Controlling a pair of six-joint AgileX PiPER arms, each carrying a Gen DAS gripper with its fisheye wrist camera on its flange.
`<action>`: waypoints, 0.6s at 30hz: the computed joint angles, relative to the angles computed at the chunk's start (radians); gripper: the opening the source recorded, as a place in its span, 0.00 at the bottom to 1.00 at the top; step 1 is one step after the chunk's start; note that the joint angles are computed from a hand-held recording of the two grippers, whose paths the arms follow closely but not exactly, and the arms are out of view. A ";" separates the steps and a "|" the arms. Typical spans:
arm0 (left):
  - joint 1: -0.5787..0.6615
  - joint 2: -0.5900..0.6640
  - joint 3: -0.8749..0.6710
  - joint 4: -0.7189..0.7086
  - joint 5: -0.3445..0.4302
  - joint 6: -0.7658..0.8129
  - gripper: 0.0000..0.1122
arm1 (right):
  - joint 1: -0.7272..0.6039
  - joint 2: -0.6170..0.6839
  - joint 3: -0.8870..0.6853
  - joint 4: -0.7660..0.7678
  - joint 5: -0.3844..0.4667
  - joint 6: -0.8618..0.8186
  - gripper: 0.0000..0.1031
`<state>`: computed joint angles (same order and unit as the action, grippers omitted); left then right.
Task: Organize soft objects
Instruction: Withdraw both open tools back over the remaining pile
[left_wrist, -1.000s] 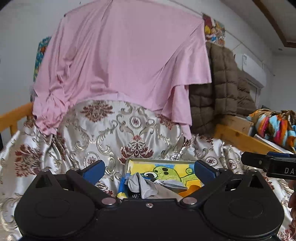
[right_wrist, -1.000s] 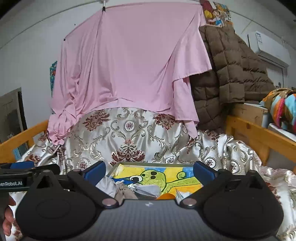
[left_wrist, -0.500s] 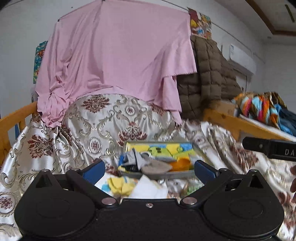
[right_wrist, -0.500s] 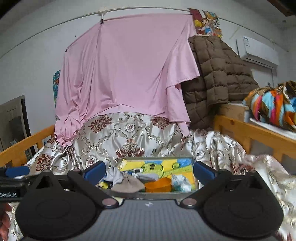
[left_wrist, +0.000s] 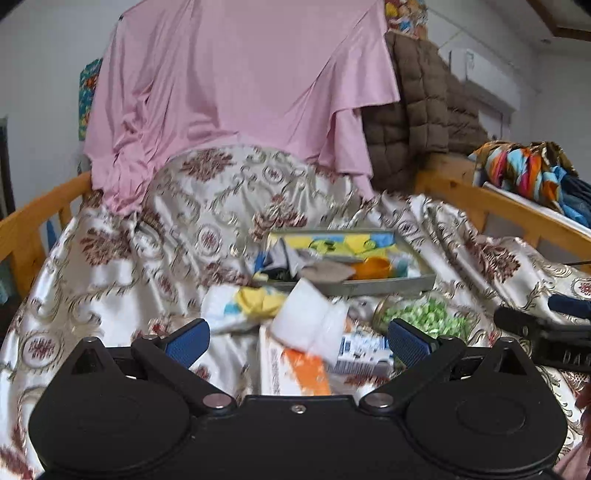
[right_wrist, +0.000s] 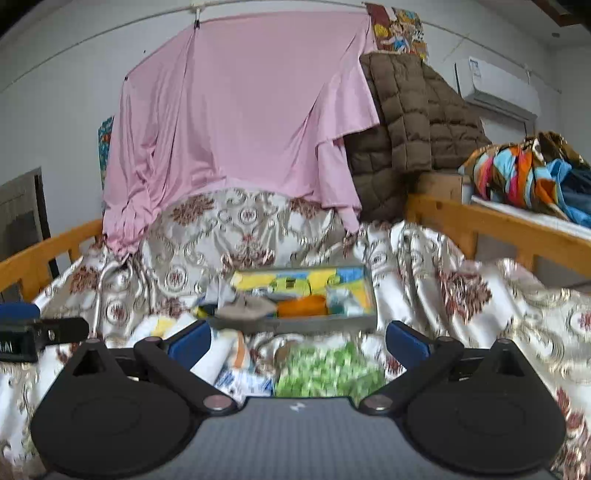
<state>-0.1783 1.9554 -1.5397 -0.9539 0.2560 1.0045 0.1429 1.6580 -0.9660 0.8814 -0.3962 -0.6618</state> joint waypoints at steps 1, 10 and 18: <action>0.002 -0.001 0.002 0.039 0.003 -0.043 0.91 | 0.006 0.001 0.012 0.000 -0.006 0.002 1.00; -0.014 0.021 -0.038 0.579 0.090 -0.587 0.91 | 0.012 0.019 0.072 -0.062 0.040 0.096 1.00; -0.029 0.110 -0.188 0.909 0.252 -0.957 0.91 | 0.012 0.073 0.032 0.025 0.161 -0.031 1.00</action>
